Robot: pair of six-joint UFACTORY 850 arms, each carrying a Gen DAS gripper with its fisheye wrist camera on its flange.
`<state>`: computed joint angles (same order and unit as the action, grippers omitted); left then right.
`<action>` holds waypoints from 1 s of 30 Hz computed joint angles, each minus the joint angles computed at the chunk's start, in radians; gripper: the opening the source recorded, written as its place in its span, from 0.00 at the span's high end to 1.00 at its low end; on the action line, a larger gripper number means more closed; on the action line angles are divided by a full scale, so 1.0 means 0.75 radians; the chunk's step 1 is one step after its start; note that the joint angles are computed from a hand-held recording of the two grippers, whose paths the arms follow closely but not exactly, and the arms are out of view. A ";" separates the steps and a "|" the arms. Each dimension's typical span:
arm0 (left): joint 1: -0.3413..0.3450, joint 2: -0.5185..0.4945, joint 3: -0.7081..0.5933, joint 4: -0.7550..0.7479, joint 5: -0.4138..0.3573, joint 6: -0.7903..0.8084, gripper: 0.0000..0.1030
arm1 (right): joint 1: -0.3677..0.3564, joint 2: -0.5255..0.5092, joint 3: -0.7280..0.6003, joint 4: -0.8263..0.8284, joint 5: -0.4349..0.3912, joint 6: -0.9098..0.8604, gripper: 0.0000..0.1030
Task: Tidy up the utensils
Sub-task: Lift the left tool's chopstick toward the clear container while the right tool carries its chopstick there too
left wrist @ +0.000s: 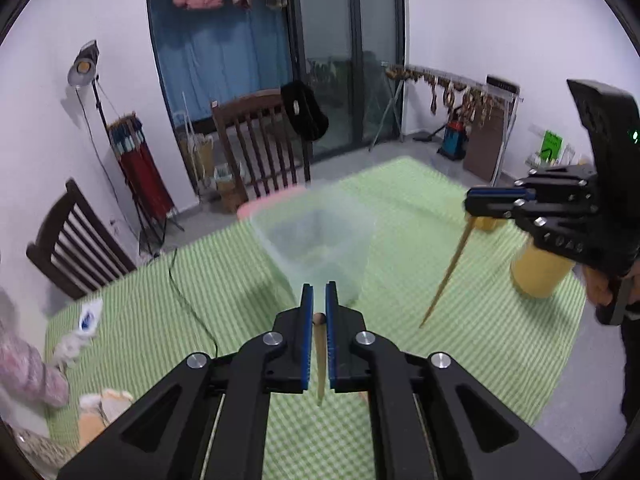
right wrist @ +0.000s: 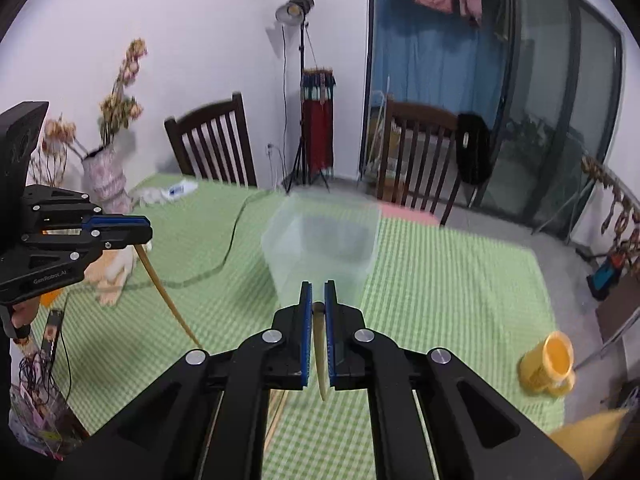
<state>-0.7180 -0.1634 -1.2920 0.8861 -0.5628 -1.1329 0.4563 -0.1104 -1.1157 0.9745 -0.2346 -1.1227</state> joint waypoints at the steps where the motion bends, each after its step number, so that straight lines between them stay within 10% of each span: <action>1: 0.004 -0.006 -0.047 0.008 -0.011 0.019 0.97 | -0.004 -0.007 -0.031 -0.009 -0.009 0.007 0.94; 13: 0.139 -0.243 -0.636 -0.125 -0.005 0.267 0.97 | -0.031 -0.272 -0.557 -0.125 -0.115 0.199 0.94; 24: 0.378 -0.677 -0.942 -0.833 -0.020 0.796 0.97 | -0.051 -0.843 -1.085 -0.550 -0.404 0.725 0.94; 30: 0.417 -0.809 -1.012 -0.853 -0.027 0.808 0.97 | -0.046 -1.053 -1.322 -0.650 -0.497 0.865 0.94</action>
